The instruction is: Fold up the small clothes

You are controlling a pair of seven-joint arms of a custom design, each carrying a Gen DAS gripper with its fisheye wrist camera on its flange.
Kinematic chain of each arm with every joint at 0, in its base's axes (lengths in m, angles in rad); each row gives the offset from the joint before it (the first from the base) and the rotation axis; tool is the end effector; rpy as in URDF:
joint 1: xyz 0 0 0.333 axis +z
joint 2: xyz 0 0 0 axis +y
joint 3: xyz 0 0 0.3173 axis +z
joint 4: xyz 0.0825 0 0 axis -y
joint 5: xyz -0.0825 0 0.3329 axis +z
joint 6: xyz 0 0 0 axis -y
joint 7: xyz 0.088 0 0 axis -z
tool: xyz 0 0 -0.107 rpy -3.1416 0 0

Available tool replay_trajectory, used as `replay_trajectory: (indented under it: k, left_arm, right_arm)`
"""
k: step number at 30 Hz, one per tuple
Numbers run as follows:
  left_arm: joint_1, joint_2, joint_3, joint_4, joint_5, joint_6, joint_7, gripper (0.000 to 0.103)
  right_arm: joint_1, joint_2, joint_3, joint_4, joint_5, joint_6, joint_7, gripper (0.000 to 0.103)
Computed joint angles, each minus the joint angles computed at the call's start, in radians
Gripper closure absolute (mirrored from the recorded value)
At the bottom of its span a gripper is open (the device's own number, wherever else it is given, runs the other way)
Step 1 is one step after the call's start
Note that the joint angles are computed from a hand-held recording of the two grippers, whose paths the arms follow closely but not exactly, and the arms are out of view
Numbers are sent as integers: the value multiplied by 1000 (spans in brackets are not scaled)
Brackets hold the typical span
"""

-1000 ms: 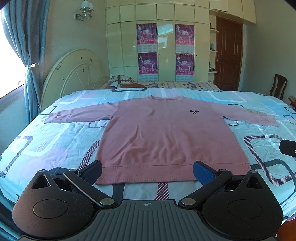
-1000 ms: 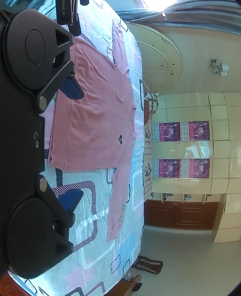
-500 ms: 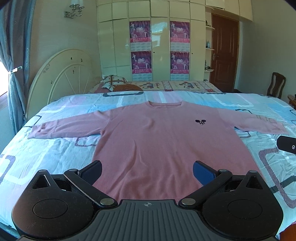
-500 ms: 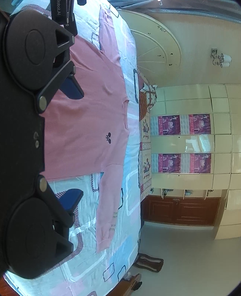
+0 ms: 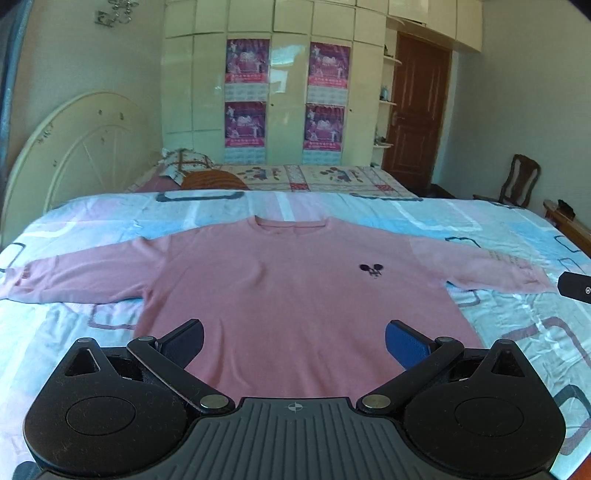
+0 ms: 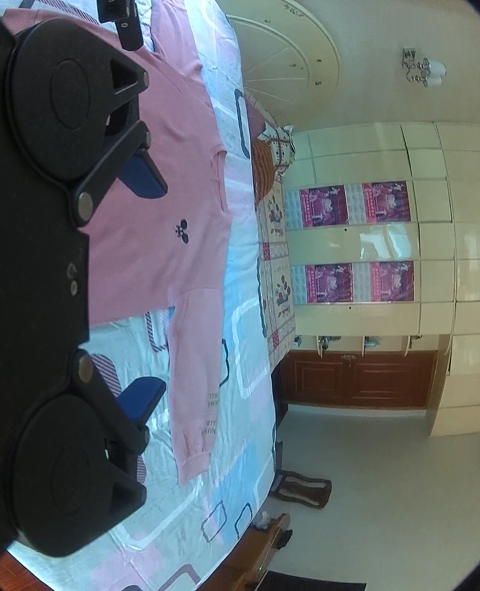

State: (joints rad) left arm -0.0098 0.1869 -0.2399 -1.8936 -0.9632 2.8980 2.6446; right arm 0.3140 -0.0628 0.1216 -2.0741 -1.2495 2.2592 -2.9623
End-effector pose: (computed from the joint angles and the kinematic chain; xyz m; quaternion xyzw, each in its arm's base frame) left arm 0.5916 -0.0899 0.5085 -0.4731 0.7525 -0.4052 0.2137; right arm 0.4799 0.1968 0.5219 -0.4134 0.7564 -0.4439 0.2447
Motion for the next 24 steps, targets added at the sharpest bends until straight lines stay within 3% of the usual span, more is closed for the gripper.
replay_trajectory:
  k: [1,3,8,11,12,15,16,24]
  left_arm:
    - [7,8,-8,18,-17,-42,9,0]
    - [-8,21,-14,33,-27,-43,-9,0]
    - [-75,65,-17,51,101,85,-138,0]
    - [-134,111,7,84,230,160,-273,0]
    - [-182,131,53,100,304,178,-360,0]
    - [-375,203,261,179,529,159,-648,1]
    - [-409,224,295,208,567,144,-707,1]
    - [-545,367,392,440,798,14,-956,1]
  right_arm:
    - [-8,-11,-9,-14,2,10,7,0]
    - [-32,-34,-26,-46,-16,33,34,0]
    - [-121,-78,-69,-116,-126,120,159,2]
    - [-192,-89,-110,-141,-216,197,248,11]
    - [-218,-87,-127,-143,-241,229,277,15]
    - [-293,-72,-180,-146,-286,338,323,27]
    - [-317,-62,-196,-144,-295,372,331,33]
    - [-505,67,-317,-132,-336,654,481,50]
